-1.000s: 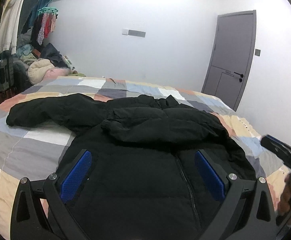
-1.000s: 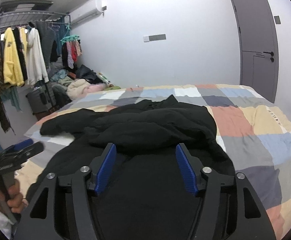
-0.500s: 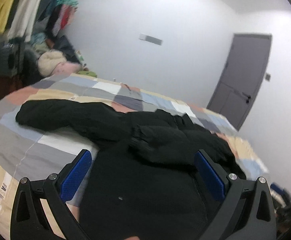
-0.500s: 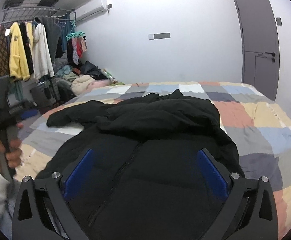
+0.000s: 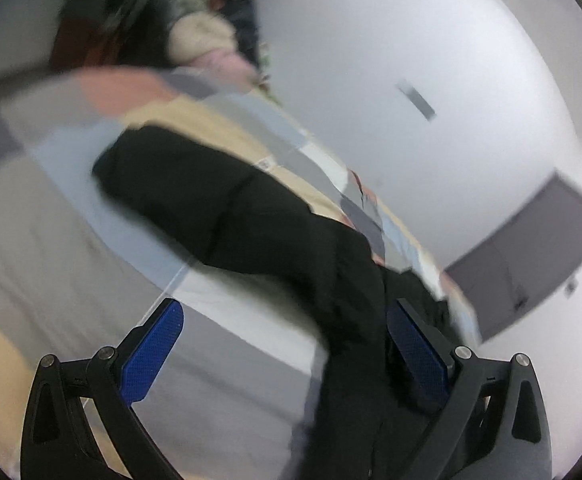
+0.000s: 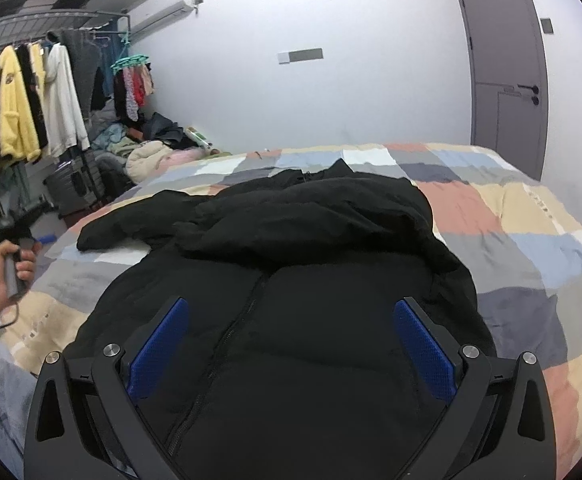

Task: Fold large clothes
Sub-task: 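Move the left tool to the other sleeve cuff and grasp it, then lift the sleeve with the left tool and fold it across the jacket body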

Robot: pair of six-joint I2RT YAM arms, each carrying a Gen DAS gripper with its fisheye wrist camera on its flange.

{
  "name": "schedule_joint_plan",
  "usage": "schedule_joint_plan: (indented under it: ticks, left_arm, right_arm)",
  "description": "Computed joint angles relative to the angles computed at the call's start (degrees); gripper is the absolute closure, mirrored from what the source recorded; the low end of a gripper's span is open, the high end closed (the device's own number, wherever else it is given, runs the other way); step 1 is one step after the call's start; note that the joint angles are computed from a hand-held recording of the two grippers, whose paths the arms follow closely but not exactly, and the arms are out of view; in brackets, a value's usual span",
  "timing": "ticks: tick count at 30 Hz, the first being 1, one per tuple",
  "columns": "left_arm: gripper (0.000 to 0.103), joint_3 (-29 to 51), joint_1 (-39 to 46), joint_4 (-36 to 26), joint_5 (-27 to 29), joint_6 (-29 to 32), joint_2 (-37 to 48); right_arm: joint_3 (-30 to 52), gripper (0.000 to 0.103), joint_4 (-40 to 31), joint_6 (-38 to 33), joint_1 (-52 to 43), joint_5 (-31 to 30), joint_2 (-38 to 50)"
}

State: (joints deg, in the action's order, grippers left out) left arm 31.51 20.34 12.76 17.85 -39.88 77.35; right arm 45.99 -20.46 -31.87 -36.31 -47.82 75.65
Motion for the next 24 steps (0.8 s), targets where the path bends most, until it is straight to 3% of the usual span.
schedule_joint_plan:
  ticks: [6, 10, 19, 22, 24]
  left_arm:
    - [0.002, 4.52, 7.25, 15.29, 4.18, -4.83, 21.49]
    - [0.002, 9.92, 11.56, 28.02, 10.27, -12.47, 35.99]
    - [0.005, 26.75, 11.29, 20.99, 2.26, -7.26, 47.35]
    - [0.013, 30.64, 12.7, 20.95, 3.51, -10.25, 50.23]
    - [0.036, 32.27, 13.61, 20.28, 3.92, -11.34, 51.31]
  right_arm:
    - [0.61, 0.0, 3.44, 5.43, 3.73, 4.78, 1.85]
    - [1.33, 0.0, 6.73, 10.06, 7.58, 9.62, 4.05]
    - [5.37, 0.0, 12.4, 19.15, 14.05, 21.87, 11.81]
    - [5.53, 0.0, 13.07, 19.67, 15.61, 24.37, 12.49]
    - [5.33, 0.0, 13.58, 19.48, 16.26, 25.38, 12.41]
